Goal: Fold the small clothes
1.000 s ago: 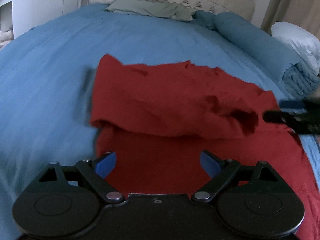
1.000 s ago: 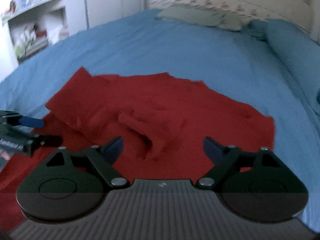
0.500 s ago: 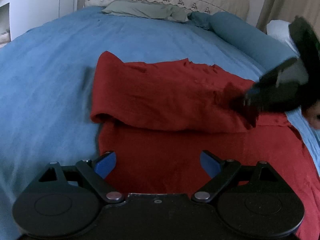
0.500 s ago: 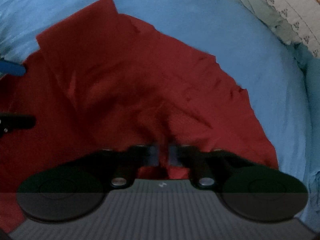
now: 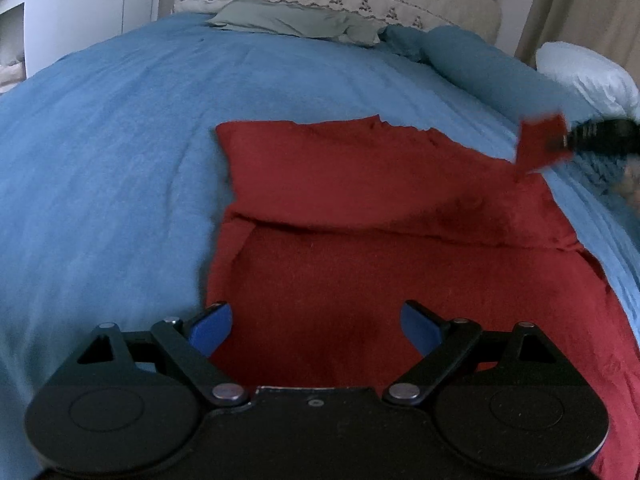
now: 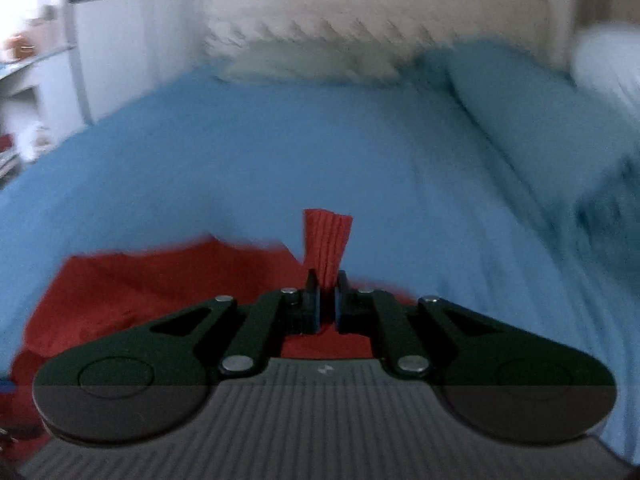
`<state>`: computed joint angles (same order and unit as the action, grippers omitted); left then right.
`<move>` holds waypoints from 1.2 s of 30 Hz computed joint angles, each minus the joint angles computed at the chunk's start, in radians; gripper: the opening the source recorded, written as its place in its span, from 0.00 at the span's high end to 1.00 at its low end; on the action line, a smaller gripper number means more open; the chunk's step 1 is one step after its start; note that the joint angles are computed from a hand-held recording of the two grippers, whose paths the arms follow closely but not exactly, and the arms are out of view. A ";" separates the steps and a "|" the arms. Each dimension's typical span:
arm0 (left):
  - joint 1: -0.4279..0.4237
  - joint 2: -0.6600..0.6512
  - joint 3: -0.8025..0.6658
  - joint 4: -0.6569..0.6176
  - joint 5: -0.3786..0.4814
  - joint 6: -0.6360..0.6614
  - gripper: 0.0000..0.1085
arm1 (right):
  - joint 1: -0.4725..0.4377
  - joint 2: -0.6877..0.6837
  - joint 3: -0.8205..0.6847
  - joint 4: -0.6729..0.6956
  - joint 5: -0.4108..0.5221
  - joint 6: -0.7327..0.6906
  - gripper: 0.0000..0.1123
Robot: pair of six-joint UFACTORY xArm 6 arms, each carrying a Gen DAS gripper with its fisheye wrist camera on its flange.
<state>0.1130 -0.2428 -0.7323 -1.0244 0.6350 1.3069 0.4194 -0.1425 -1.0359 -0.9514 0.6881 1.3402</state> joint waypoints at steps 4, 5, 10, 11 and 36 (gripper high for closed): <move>-0.015 -0.003 0.003 0.028 -0.016 -0.001 0.13 | -0.023 -0.034 0.117 0.007 -0.022 0.139 0.81; -0.016 -0.003 0.001 0.033 -0.015 -0.006 0.13 | -0.032 -0.041 0.140 0.007 -0.041 0.167 0.81; -0.021 0.001 -0.004 0.037 -0.019 -0.037 0.13 | -0.051 -0.108 0.207 -0.131 -0.121 0.337 0.79; -0.024 0.000 -0.001 0.035 -0.025 -0.038 0.13 | -0.052 -0.128 0.222 -0.152 -0.125 0.380 0.78; -0.055 -0.041 0.024 0.140 -0.068 -0.118 0.13 | 0.068 0.029 0.150 -0.158 0.020 0.335 0.24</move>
<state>0.0585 -0.2834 -0.7085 -0.8839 0.5673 1.1887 0.4876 -0.1136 -0.8855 -1.1089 0.7076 1.6750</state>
